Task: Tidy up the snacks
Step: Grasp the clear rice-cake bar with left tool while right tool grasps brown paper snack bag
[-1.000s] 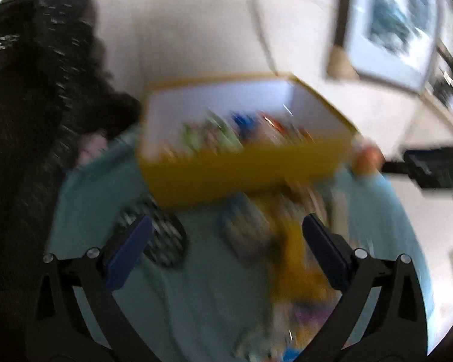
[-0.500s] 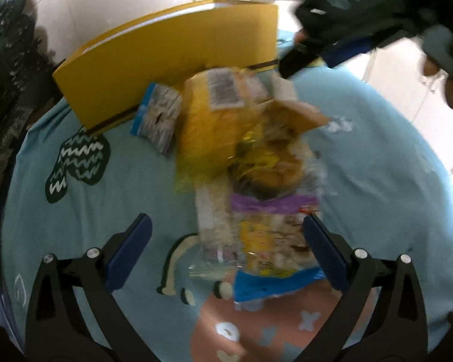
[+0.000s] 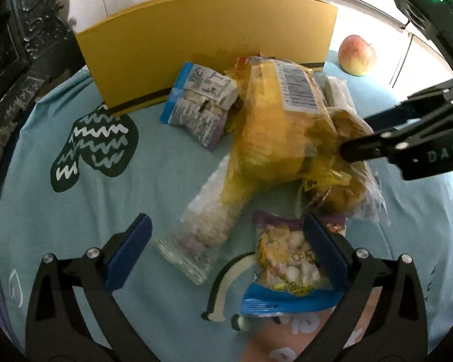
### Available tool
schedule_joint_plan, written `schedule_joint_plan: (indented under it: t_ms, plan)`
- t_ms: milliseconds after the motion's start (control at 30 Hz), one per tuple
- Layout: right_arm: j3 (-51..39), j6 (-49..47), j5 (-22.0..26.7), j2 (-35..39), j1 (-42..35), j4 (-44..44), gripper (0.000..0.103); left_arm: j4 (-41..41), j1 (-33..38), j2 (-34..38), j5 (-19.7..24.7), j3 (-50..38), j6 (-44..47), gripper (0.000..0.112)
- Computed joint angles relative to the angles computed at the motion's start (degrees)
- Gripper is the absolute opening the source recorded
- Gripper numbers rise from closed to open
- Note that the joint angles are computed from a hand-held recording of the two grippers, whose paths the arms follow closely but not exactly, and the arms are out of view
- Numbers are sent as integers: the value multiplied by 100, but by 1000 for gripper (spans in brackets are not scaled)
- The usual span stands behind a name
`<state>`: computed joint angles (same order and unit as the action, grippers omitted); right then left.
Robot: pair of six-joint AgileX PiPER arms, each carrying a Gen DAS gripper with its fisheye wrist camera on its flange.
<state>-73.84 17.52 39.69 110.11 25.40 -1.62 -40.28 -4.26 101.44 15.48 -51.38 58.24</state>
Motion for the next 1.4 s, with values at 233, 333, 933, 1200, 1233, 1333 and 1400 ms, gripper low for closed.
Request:
schedule_joint_plan:
  t_ms: [233, 333, 933, 1200, 1233, 1333, 1400]
  plan:
    - [1202, -372, -448, -844, -330, 611, 31, -1080, 444, 194, 383, -349, 958, 101]
    - [1432, -718, -344, -938, -352, 932, 31, -752, 468, 319, 351, -535, 618, 101]
    - [670, -173, 114, -182, 370, -770, 46, -150, 855, 570, 1616, -1033, 1047, 30]
    - [1266, -874, -360, -960, -411, 894, 33, -1195, 1436, -68, 1998, -624, 2020, 29]
    - [1300, -844, -360, -1058, -418, 942, 33, -1261, 1462, -141, 2063, -621, 2063, 29]
    - [1413, -992, -296, -1419, -557, 1158, 33, -1239, 1469, -324, 2234, -674, 1899, 29]
    - [1425, -985, -137, -1631, -572, 1121, 33, -876, 1328, -310, 2163, -711, 1515, 29]
